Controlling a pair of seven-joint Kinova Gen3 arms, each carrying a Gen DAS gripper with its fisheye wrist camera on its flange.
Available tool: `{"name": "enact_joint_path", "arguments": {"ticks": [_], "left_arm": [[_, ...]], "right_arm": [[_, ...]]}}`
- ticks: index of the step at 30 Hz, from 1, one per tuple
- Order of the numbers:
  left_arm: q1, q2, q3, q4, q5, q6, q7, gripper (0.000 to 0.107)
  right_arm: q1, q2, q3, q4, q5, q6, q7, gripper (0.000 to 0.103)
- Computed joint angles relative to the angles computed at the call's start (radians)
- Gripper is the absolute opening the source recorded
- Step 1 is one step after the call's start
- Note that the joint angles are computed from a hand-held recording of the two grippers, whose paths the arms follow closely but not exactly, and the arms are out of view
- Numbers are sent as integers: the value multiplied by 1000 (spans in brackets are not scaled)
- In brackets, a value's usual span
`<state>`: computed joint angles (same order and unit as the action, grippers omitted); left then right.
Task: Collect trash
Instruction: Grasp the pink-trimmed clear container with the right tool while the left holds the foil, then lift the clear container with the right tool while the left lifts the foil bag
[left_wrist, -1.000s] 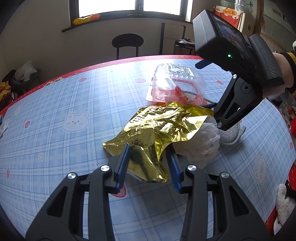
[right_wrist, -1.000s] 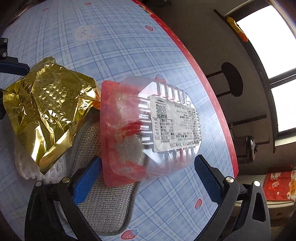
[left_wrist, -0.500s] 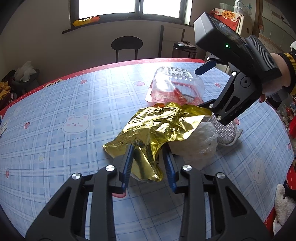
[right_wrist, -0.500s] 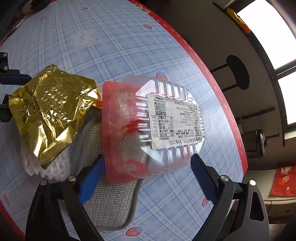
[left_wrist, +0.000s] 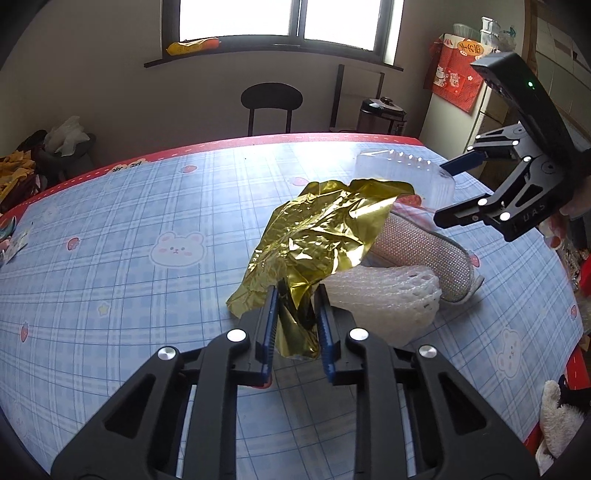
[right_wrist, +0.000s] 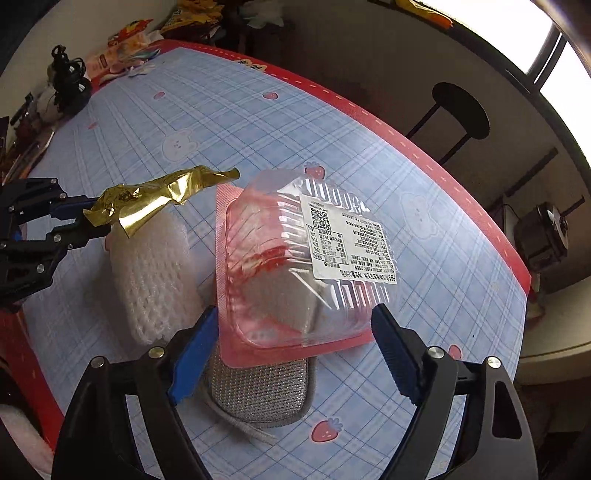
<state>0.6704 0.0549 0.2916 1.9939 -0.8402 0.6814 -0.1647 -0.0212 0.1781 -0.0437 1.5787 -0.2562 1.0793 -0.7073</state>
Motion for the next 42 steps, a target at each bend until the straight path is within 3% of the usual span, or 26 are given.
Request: {"name": "enact_joint_path", "arguments": {"ticks": [15,22,23,25,27,30,33,34,35,36,38,42], "left_arm": [[38,-34,63,-13,-19,79,83,16],[59,-46,84,-34,-49,126,109,16],[63,-47,88,-39,-56,136,110,16],[67,-50,94,-50,-60,151,108,16],[71,-51,100,-62,-64,162,107,16],[73,-55,103,-71,-67,166,104,16],[74,-56,108,-77,-69,167,103,16],[74,-56,109,-78,-71,167,103,16],[75,-57,109,-79,-72,167,103,16],[77,-58,112,-77,-78,170,111,16],[75,-67,112,-68,-80,166,123,16],[68,-86,122,-48,-77,160,148,16]], "right_arm": [[181,-112,110,135,-312,84,99,81],[210,-194,148,204,-324,43,131,81],[200,-209,161,215,-318,33,142,72],[200,-223,160,224,-293,27,138,72],[189,-229,161,231,-257,29,127,62],[182,-238,171,250,-233,16,117,42],[182,-249,179,264,-215,-14,96,42],[174,-262,170,274,-191,-40,96,43],[163,-276,160,283,-161,-64,98,52],[147,-294,145,300,-127,-100,96,70],[111,-321,124,332,-65,-167,102,83],[46,-307,98,355,37,-208,116,85]]}}
